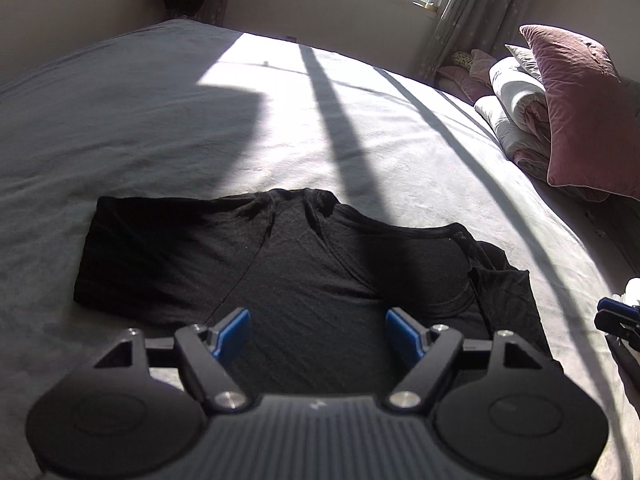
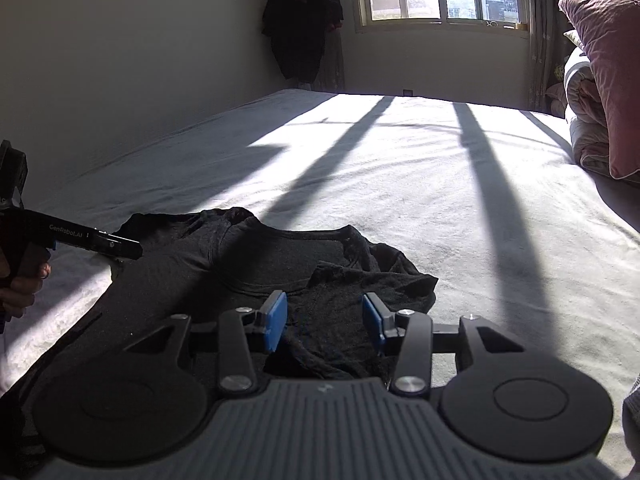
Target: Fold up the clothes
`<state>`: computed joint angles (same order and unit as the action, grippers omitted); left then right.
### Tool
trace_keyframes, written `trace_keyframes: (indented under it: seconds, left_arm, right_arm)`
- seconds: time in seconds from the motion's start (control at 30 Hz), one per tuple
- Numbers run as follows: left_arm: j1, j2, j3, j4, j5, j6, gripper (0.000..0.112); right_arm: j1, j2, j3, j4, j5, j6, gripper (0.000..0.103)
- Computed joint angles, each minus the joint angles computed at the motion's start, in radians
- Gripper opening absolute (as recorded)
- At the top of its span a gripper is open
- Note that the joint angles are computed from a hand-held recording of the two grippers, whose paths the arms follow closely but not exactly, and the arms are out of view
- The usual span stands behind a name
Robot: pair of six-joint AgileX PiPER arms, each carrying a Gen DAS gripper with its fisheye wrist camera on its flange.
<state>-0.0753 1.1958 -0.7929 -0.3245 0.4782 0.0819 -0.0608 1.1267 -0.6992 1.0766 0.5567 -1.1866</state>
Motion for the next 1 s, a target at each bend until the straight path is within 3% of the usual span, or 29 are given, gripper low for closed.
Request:
trace_keyframes:
  seconds: [0.23, 0.33, 0.47, 0.6, 0.73, 0.83, 1.0]
  left_arm:
    - [0.265, -0.012, 0.035, -0.11, 0.051, 0.127, 0.077]
    - [0.339, 0.02, 0.042, -0.145, 0.021, 0.171, 0.077]
    - [0.452, 0.091, 0.049, -0.31, -0.008, 0.314, 0.077]
    - [0.514, 0.121, 0.085, -0.494, -0.086, 0.49, 0.073]
    - [0.594, 0.152, 0.1, -0.778, -0.039, 0.74, 0.069]
    - [0.595, 0.164, 0.111, -0.853, -0.054, 0.788, 0.059]
    - [0.599, 0.176, 0.112, -0.885, -0.057, 0.808, 0.042]
  right_arm:
    - [0.299, 0.027, -0.12, -0.354, -0.172, 0.485, 0.047]
    - [0.416, 0.077, -0.169, -0.525, -0.234, 0.706, 0.048]
    - [0.533, 0.17, -0.233, -0.694, -0.287, 0.944, 0.049]
    - [0.629, 0.293, -0.325, -0.856, -0.299, 1.172, 0.049]
    - [0.692, 0.429, -0.445, -0.892, -0.28, 1.244, 0.049]
    - [0.727, 0.528, -0.547, -0.864, -0.259, 1.246, 0.049]
    - [0.74, 0.703, -0.757, -0.659, -0.176, 1.103, 0.049]
